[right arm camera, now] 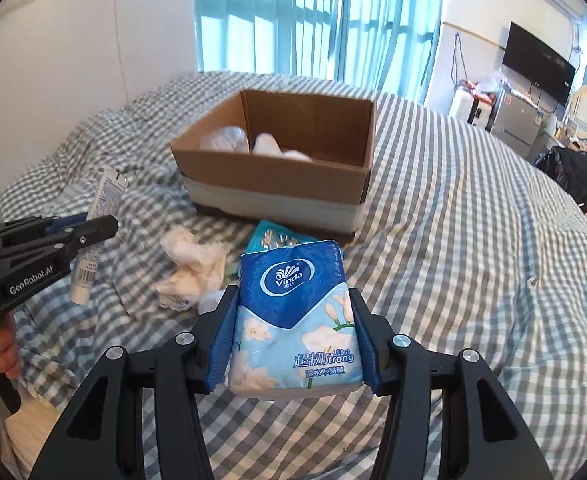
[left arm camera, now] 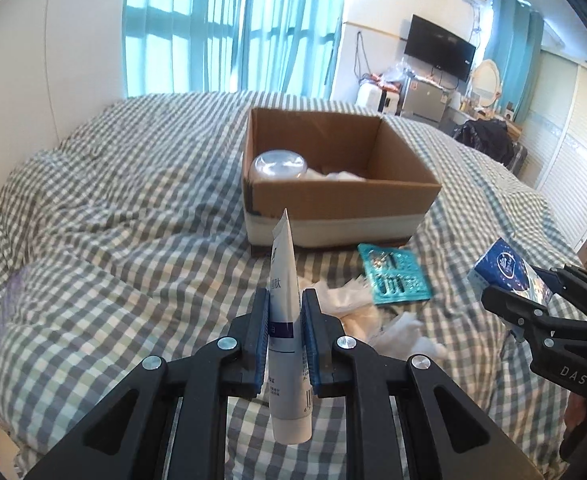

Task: Organize objects
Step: 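Carry the tube and tissue pack over the box and release both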

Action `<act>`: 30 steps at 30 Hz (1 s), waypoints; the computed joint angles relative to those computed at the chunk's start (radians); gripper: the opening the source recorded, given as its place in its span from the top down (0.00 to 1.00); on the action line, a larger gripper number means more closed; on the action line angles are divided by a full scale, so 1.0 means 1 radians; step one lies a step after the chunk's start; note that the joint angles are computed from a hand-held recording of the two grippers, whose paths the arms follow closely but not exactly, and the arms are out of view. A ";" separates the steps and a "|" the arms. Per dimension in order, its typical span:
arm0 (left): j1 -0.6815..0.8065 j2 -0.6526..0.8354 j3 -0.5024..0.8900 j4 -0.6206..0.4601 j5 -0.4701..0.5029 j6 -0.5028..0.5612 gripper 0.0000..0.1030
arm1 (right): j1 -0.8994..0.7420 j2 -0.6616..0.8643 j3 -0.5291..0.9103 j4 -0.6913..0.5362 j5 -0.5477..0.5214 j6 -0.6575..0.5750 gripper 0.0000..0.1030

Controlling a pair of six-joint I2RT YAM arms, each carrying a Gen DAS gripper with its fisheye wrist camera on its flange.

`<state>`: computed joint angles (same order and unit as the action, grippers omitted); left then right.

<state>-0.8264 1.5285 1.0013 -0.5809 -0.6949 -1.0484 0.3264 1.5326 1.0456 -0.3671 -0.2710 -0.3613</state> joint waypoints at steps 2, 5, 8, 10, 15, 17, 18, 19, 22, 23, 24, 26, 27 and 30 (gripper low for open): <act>-0.006 0.001 0.023 -0.015 -0.013 0.006 0.84 | -0.004 -0.020 0.008 -0.010 -0.012 0.004 0.50; -0.007 0.005 0.059 -0.034 -0.032 0.026 0.84 | -0.010 -0.036 0.028 -0.023 -0.032 0.006 0.50; 0.004 0.017 0.105 -0.040 -0.042 0.070 0.84 | -0.009 -0.047 0.059 -0.035 -0.038 0.005 0.50; 0.015 0.026 0.136 -0.036 -0.048 0.114 0.84 | -0.008 -0.044 0.088 -0.037 -0.046 0.007 0.50; 0.077 0.040 0.201 0.016 -0.028 0.242 0.84 | 0.003 -0.002 0.186 -0.046 -0.061 0.012 0.50; 0.104 0.050 0.226 0.034 -0.018 0.285 0.84 | 0.003 0.043 0.255 -0.056 -0.070 0.022 0.50; 0.125 0.061 0.247 0.046 -0.007 0.316 0.84 | 0.004 0.071 0.296 -0.062 -0.075 0.027 0.50; 0.139 0.070 0.262 0.055 0.002 0.338 0.84 | 0.005 0.088 0.322 -0.063 -0.076 0.034 0.50; 0.191 0.104 0.317 0.083 0.033 0.408 0.84 | 0.016 0.161 0.428 -0.069 -0.066 0.049 0.50; 0.210 0.117 0.335 0.092 0.046 0.431 0.84 | 0.021 0.188 0.468 -0.074 -0.065 0.053 0.50; 0.234 0.135 0.359 0.103 0.064 0.457 0.84 | 0.023 0.214 0.506 -0.081 -0.067 0.055 0.50; 0.277 0.169 0.400 0.123 0.101 0.495 0.84 | 0.030 0.276 0.593 -0.092 -0.066 0.064 0.50; 0.294 0.182 0.416 0.131 0.115 0.509 0.84 | 0.034 0.307 0.637 -0.099 -0.065 0.069 0.50; 0.349 0.251 0.487 0.144 0.149 0.556 0.84 | 0.042 0.426 0.801 -0.134 -0.071 0.090 0.50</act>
